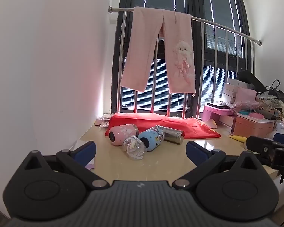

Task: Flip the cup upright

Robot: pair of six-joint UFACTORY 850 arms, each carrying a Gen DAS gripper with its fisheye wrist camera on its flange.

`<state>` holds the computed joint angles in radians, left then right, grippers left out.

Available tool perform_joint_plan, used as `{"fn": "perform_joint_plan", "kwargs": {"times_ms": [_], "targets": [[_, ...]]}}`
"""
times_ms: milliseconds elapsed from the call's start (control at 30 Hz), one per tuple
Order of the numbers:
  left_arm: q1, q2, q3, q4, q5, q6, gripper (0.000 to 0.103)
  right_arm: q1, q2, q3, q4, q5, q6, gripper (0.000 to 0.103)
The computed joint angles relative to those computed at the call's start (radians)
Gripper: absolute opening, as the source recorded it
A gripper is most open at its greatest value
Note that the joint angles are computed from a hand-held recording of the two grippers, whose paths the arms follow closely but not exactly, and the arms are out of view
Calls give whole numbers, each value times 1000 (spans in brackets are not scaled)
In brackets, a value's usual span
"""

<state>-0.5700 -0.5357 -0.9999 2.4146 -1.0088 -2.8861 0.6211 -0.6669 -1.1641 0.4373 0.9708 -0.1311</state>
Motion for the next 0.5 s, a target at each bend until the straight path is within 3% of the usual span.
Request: {"fn": "perform_joint_plan", "kwargs": {"times_ms": [500], "targets": [[6, -3, 2, 14, -1, -13, 103, -4, 19, 13, 1, -7, -2, 103]]}}
